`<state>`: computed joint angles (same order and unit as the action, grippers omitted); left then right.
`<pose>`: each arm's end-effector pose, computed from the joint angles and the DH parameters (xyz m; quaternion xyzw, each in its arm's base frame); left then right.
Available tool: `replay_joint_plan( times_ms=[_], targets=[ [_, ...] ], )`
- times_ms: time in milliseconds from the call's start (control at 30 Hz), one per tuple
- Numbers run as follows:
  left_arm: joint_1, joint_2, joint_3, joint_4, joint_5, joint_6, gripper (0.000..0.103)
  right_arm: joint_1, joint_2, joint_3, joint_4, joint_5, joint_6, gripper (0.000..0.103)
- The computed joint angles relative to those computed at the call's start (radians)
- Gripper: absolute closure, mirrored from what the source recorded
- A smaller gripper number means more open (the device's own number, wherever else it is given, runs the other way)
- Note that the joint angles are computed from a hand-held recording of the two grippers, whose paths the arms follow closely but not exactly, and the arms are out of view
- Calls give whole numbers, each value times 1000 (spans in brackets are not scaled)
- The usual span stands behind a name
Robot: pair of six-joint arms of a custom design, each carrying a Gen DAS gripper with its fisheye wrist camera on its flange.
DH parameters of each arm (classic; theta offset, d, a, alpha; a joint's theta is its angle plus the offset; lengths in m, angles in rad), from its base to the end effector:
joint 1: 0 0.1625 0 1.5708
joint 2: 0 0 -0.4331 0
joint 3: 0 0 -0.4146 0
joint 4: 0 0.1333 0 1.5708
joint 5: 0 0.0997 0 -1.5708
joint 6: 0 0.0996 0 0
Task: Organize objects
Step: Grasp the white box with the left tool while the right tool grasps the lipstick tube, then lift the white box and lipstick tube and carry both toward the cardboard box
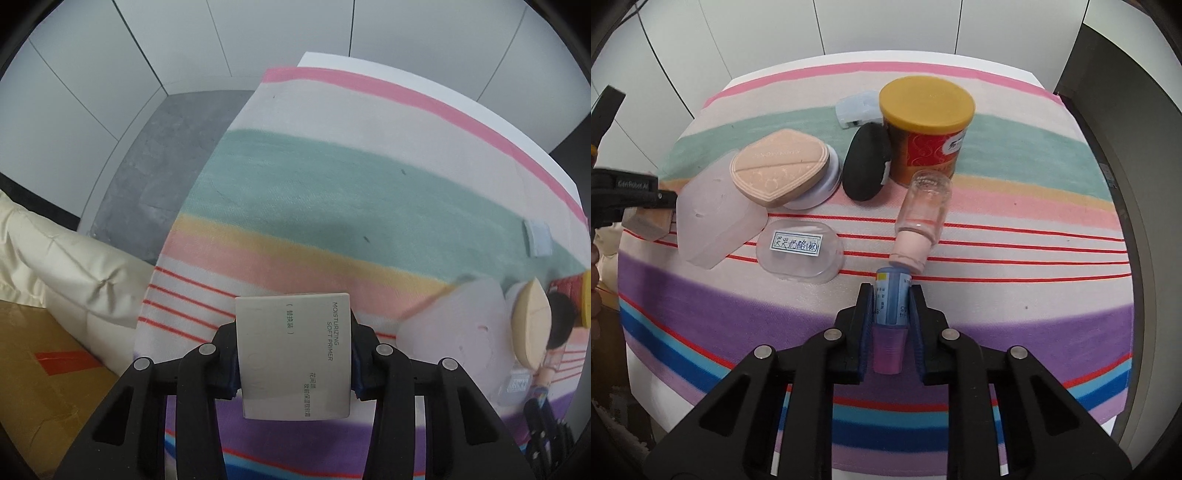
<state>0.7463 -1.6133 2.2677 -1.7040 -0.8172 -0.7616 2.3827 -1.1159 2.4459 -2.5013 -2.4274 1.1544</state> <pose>-0.1282 -0.3929 0.2302 0.1230 0.8950 -0.0852 0.4202 0.2980 -0.2026 0.0500 -0.0707 -0.8926 0.2387 0.3759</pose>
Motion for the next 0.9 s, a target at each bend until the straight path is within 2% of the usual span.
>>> replay_joint_plan(
  times_ms=[133, 200, 400, 533, 733, 900],
  targets=[
    [-48, -18, -5, 59, 16, -18, 59, -20, -60, 6, 36, -7, -11, 84],
    [-63, -28, -6, 90, 33, -26, 59, -13, -84, -12, 113, -13, 33, 84],
    [-121, -75, -35, 180, 33, -31, 59, 5, -136, -55, 247, -20, 67, 84],
    [-191, -112, -46, 253, -5, -43, 59, 50, -151, -105, 365, -32, 106, 84],
    [-274, -140, -77, 324, -50, -65, 59, 110, -201, -163, 473, -38, 181, 84],
    [-357, -162, -135, 396, -79, -93, 59, 158, -233, -242, 630, -66, 237, 84]
  ],
)
